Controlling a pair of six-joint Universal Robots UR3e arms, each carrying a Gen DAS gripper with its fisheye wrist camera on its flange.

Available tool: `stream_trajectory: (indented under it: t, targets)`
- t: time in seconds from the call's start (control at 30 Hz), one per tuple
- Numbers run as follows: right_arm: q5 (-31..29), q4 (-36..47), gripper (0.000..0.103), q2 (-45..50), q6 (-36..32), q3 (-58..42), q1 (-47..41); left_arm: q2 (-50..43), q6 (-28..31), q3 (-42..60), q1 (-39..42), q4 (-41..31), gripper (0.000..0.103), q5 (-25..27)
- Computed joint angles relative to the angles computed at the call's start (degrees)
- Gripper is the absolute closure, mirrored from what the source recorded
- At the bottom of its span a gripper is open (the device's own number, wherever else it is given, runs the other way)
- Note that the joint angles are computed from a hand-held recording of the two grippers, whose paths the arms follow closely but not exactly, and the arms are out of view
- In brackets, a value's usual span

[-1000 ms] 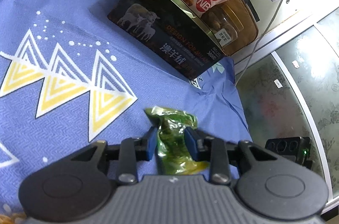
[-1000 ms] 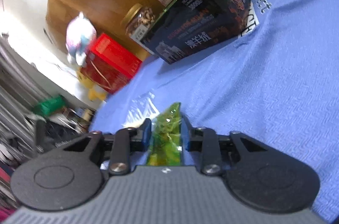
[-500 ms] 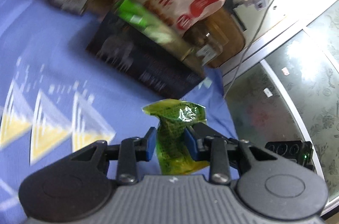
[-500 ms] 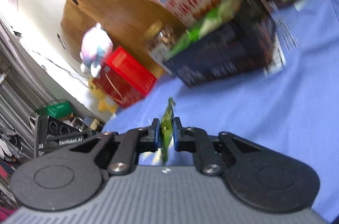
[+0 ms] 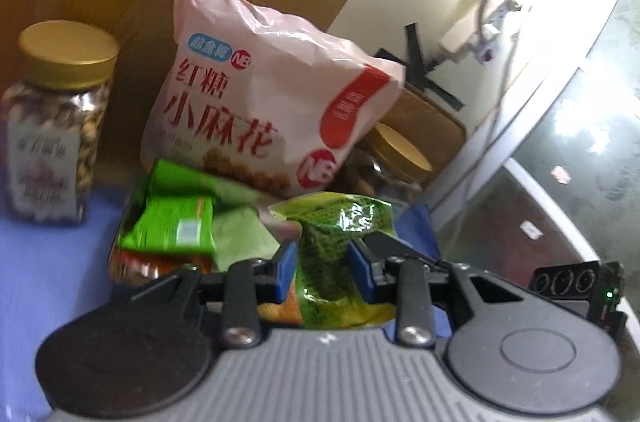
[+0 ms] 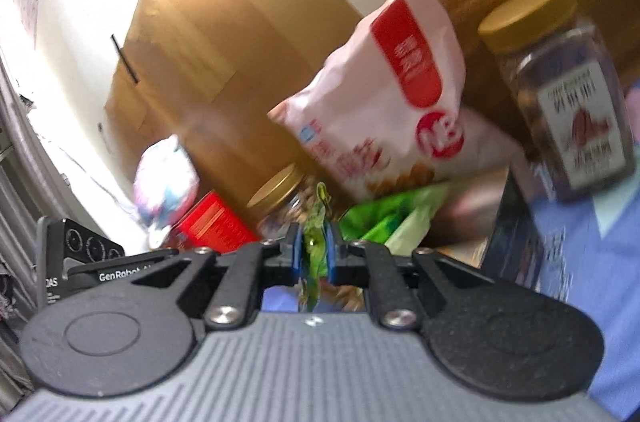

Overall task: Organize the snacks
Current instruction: 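Carry the green candy packet with the left gripper into the black tin and release, then grasp the clear seed bag on the cloth with the left gripper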

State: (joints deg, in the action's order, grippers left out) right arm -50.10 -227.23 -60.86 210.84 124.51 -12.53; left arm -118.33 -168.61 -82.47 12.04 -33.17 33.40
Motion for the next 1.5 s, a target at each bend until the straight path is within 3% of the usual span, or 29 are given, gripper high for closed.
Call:
stream_trajectory:
  t: [0.1, 0.23, 0.3, 0.33, 0.37, 0.6, 0.73, 0.8, 0.9, 1.0, 1.17, 1.33, 1.5]
  targets:
    - [-4.99, 3.58, 0.088, 2.77, -5.14, -3.85, 1.81, -6.73, -2.3, 8.46, -3.04, -0.47, 0.075, 4.28]
    - [-21.39, 10.66, 0.079, 2.44, -18.66, -6.56, 9.06, -12.04, -3.71, 14.76, -5.83, -2.79, 0.069, 8.91]
    - [-29.88, 10.03, 0.06, 2.82, -22.01, -7.04, 12.28, -11.59, -4.36, 13.13, -6.12, 0.02, 0.066, 9.54]
    - [-34.26, 8.47, 0.04, 3.51, -23.24, -7.26, 13.84, -10.57, -4.8, 11.62, -6.35, 1.51, 0.065, 10.42]
    - [-37.85, 5.71, 0.033, 4.38, -23.93, -7.07, 15.09, -9.51, -5.29, 10.12, -6.47, 2.68, 0.065, 10.97]
    - [-40.87, -5.86, 0.033, 1.52, -22.01, 2.01, 17.25, 5.08, -4.11, -12.25, -2.86, 15.81, 0.061, 7.01]
    - [-43.01, -10.55, 0.034, -0.57, -20.16, 7.82, 21.23, 15.72, 1.87, -25.71, -0.31, 18.55, 0.06, 5.38]
    - [-44.21, -10.71, 0.034, -1.6, -18.19, 9.44, 23.78, 21.87, 7.5, -32.18, 2.53, 16.09, 0.06, 2.99]
    - [-44.76, -13.07, 0.034, -2.39, -15.33, 13.81, 27.05, 32.03, 18.01, -40.05, 7.9, 6.46, 0.057, -0.09]
    - [-41.39, -11.77, 0.033, -3.71, -12.68, 17.32, 29.08, 42.02, 29.13, -45.73, 14.06, -6.58, 0.057, -1.58]
    - [-36.8, -9.63, 0.033, -3.95, -9.96, 19.6, 33.38, 56.76, 53.92, -47.53, 26.93, -42.8, 0.056, -3.85]
    - [-37.17, -4.33, 0.033, -3.11, -8.73, 16.11, 39.81, 63.86, 75.37, -44.56, 39.39, -72.74, 0.054, -1.68]
    - [-37.47, -0.02, 0.033, -2.44, -8.31, 13.02, 43.34, 67.21, 92.11, -43.12, 51.88, -92.16, 0.052, 3.63]
